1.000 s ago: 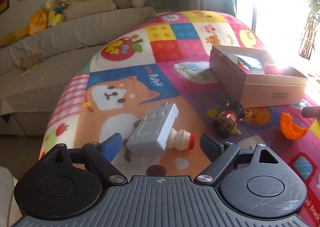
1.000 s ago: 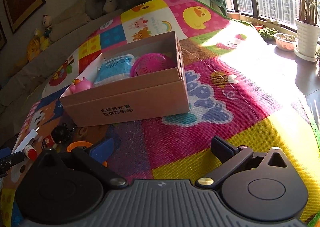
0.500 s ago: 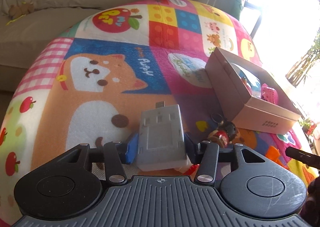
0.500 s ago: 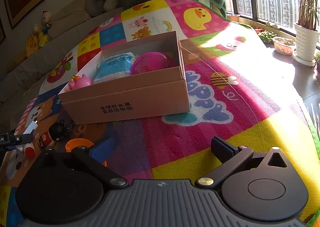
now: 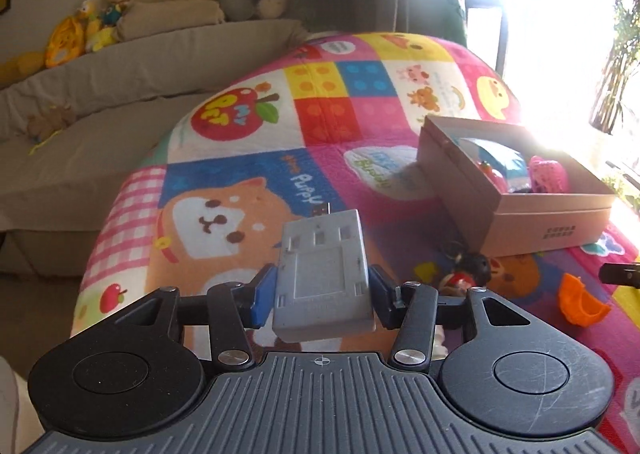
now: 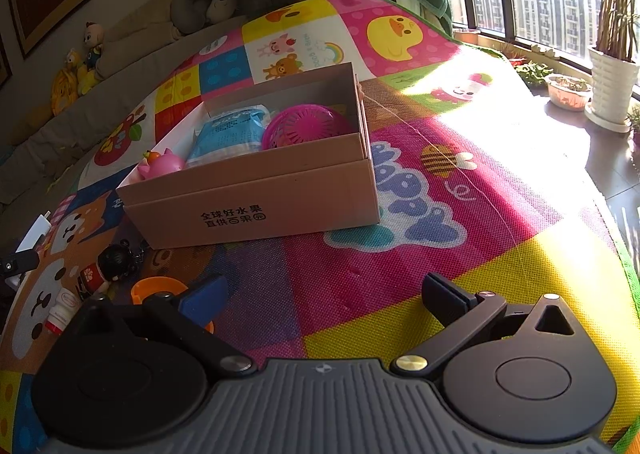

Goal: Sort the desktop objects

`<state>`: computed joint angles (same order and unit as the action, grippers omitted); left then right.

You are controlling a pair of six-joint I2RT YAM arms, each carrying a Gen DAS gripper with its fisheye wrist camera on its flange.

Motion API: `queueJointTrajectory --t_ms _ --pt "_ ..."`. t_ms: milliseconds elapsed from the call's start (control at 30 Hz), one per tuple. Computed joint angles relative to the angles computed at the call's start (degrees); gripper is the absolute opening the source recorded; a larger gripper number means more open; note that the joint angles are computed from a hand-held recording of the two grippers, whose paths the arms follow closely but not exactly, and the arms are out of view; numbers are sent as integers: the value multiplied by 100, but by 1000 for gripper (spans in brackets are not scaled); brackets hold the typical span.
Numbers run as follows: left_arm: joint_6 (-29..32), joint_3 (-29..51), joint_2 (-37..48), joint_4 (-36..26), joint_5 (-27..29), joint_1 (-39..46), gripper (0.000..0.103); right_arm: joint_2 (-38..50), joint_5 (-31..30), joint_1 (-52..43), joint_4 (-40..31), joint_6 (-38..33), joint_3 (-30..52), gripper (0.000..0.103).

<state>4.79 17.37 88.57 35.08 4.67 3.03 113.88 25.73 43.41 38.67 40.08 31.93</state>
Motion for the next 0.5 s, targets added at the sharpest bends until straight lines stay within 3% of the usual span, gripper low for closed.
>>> queueJointTrajectory --t_ms 133,233,300,400,500 --pt "64 54 336 -25 -98 203 55 -123 -214 21 441 -311 -258 103" --pt "143 -254 -45 -30 44 328 65 -437 -127 400 742 -1029 -473 103" --pt "191 -428 -361 -126 230 372 72 -642 -148 658 368 -1526 -311 103" --pt "277 -629 -699 -275 542 270 80 -465 -315 806 -392 -1703 306 103" --pt "277 -719 -628 -205 594 -60 84 -55 -653 751 -904 -1585 911 91"
